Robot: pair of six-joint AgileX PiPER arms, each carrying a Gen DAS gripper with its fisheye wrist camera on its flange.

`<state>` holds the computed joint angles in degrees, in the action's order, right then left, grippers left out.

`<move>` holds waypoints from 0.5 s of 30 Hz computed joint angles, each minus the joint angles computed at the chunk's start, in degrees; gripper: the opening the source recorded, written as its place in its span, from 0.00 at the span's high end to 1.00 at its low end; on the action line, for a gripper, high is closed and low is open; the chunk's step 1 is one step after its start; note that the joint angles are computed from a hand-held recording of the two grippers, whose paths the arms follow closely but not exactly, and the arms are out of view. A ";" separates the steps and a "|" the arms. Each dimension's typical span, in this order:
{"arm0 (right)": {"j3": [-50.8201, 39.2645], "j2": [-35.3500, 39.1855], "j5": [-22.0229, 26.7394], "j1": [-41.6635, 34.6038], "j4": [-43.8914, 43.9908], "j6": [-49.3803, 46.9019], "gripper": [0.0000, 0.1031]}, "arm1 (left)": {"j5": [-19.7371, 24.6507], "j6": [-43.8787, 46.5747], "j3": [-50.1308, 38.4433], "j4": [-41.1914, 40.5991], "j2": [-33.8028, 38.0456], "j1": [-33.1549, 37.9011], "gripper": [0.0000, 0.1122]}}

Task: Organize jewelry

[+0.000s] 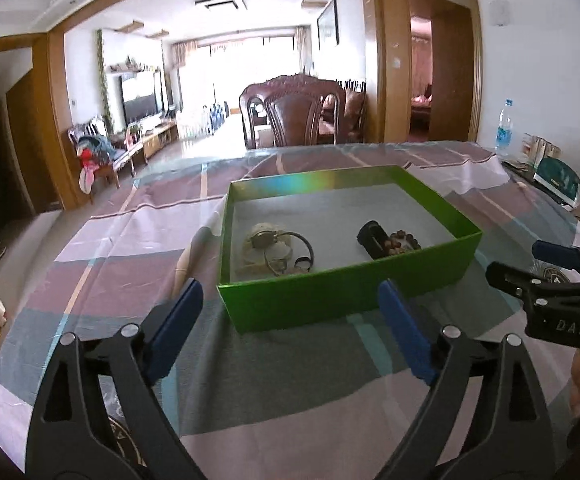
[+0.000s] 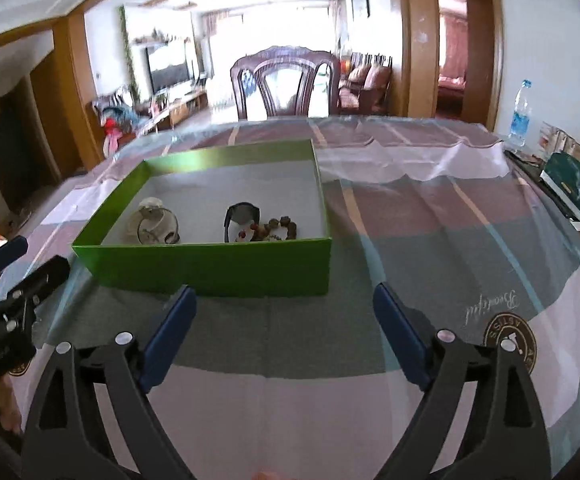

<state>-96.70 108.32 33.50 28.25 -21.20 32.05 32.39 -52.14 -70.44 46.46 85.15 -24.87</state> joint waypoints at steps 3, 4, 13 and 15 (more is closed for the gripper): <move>4.05 -1.86 -3.53 1.93 -9.28 7.25 0.10 | -0.88 -5.19 2.19 3.82 0.03 -0.27 0.18; 4.38 -1.99 -3.90 2.25 -10.71 8.21 0.07 | -1.49 -4.72 2.34 2.94 0.22 0.17 0.17; 3.70 -1.18 -4.82 1.07 -5.94 4.67 0.03 | -3.12 -7.83 4.15 4.72 -0.70 0.31 0.12; 3.63 -1.00 -4.59 1.52 -6.99 5.16 0.03 | -2.62 -7.93 4.02 5.25 -0.42 -0.20 0.12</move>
<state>-93.07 107.32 28.92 29.77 -28.18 37.21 29.77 -60.07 -66.42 51.72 84.73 -25.07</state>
